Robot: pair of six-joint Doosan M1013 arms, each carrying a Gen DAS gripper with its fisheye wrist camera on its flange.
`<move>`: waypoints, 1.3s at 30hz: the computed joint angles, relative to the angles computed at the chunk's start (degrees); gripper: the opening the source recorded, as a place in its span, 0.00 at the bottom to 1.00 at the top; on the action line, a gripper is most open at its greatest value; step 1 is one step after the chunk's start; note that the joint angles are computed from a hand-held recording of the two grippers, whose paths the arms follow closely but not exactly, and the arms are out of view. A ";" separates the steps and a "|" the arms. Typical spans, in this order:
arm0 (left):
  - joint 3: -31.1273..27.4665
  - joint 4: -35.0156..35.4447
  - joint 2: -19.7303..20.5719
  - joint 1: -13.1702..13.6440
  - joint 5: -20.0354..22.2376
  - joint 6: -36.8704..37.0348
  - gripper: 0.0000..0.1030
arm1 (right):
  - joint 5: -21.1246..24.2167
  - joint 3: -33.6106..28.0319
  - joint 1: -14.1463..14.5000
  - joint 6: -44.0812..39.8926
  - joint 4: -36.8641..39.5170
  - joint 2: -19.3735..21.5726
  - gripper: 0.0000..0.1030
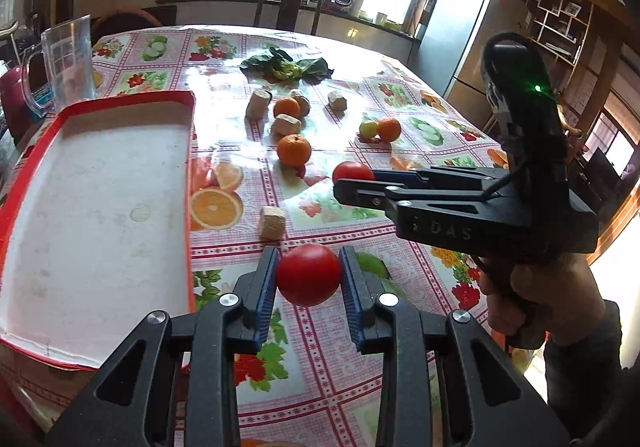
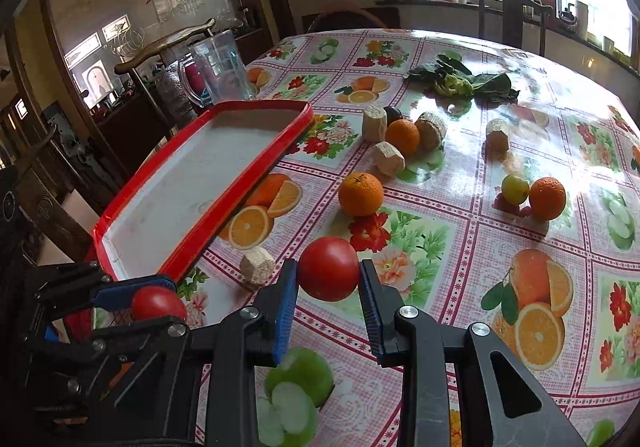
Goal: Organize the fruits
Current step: 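Carry both tomatoes over the red-rimmed tray and open both tools to drop them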
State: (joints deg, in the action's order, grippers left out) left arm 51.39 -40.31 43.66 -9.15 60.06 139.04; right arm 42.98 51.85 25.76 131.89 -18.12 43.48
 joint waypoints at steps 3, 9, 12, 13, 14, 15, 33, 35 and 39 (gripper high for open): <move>-0.59 -0.17 0.20 0.70 -0.73 -1.08 0.27 | 0.29 -1.21 0.53 -0.94 0.01 0.41 0.30; -1.40 -0.49 0.47 2.09 -1.86 -2.79 0.27 | 1.46 -4.97 1.40 -3.95 0.67 2.02 0.30; -1.81 -0.53 0.62 2.68 -2.37 -3.52 0.27 | 1.99 -7.27 1.70 -5.53 1.70 3.16 0.30; -2.07 -0.69 0.73 2.89 -2.45 -3.72 0.27 | 2.15 -8.10 1.78 -6.13 2.15 3.59 0.30; -2.22 -0.70 0.80 3.10 -2.72 -3.87 0.27 | 2.35 -8.99 1.82 -6.90 2.87 4.06 0.30; -2.44 -0.70 0.90 3.31 -2.90 -4.00 0.27 | 2.68 -10.00 1.87 -7.69 3.53 4.59 0.30; -8.71 3.89 4.73 5.99 -4.32 -12.51 0.27 | 13.24 -32.71 3.03 -19.32 12.35 16.70 0.30; -9.60 4.25 5.28 6.14 -4.05 -13.06 0.27 | 14.94 -35.50 3.11 -19.85 12.73 18.15 0.30; -11.71 5.23 6.61 6.30 -2.92 -14.21 0.27 | 19.93 -43.79 3.23 -21.03 13.38 22.38 0.30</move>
State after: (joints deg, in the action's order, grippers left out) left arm 39.68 -35.08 50.27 -2.85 57.14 124.83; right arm 62.92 8.06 28.99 110.86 -4.74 65.86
